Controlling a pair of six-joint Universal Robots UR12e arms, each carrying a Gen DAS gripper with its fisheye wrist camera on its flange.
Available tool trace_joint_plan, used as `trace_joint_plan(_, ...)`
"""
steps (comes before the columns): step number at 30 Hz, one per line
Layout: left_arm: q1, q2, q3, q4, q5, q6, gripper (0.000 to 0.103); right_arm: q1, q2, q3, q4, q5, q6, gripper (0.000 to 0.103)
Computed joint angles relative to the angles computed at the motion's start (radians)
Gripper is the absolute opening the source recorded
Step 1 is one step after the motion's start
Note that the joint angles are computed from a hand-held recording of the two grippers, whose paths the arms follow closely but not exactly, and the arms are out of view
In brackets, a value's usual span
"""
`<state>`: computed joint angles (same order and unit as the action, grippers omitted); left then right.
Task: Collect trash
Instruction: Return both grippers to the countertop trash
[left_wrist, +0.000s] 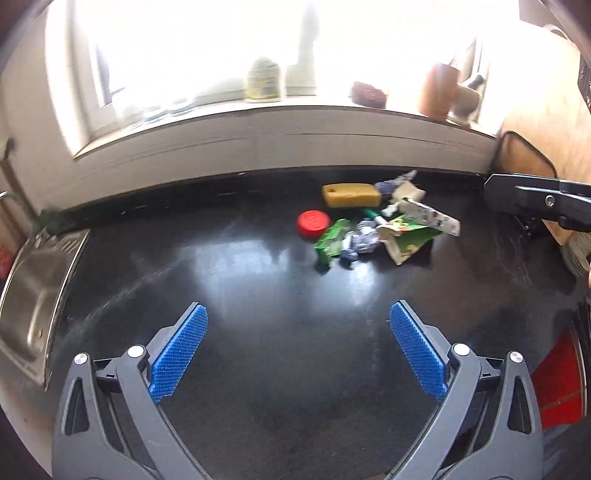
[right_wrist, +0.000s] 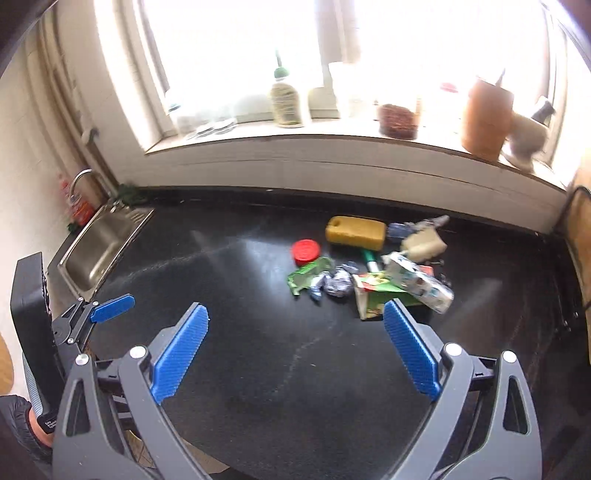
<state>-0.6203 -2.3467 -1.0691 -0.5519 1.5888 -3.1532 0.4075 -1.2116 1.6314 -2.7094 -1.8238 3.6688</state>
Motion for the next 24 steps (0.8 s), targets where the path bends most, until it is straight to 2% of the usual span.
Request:
trace_joint_plan(4,-0.027,-0.044,0.083,-0.047,-0.042,0.072,0.096,-0.03,-0.062,0.093,-0.023,-0.026,0.048,0.093)
trace_joint_plan(9,-0.035,-0.072,0.132,-0.09,-0.06,0.09,0.096,-0.055,-0.086,0.137,-0.035,-0.014,0.054,0.093)
trace_joint_plan(14,-0.03,-0.117,0.204,-0.138,-0.047,0.103,0.096,-0.081,-0.074,0.133,-0.031,0.03,0.021,0.093)
trace_joint_plan(18,-0.02,-0.175,0.296,-0.213,-0.023,0.125,0.096,-0.11,-0.062,0.129,-0.009,0.07,-0.019,0.093)
trace_joint_plan(22,-0.01,-0.255,0.421,-0.31,-0.009,0.162,0.094,-0.145,-0.039,0.124,0.022,0.109,-0.056,0.093)
trace_joint_plan(24,-0.003,-0.312,0.517,-0.388,-0.015,0.171,0.093,-0.163,-0.027,0.121,0.041,0.127,-0.069,0.093)
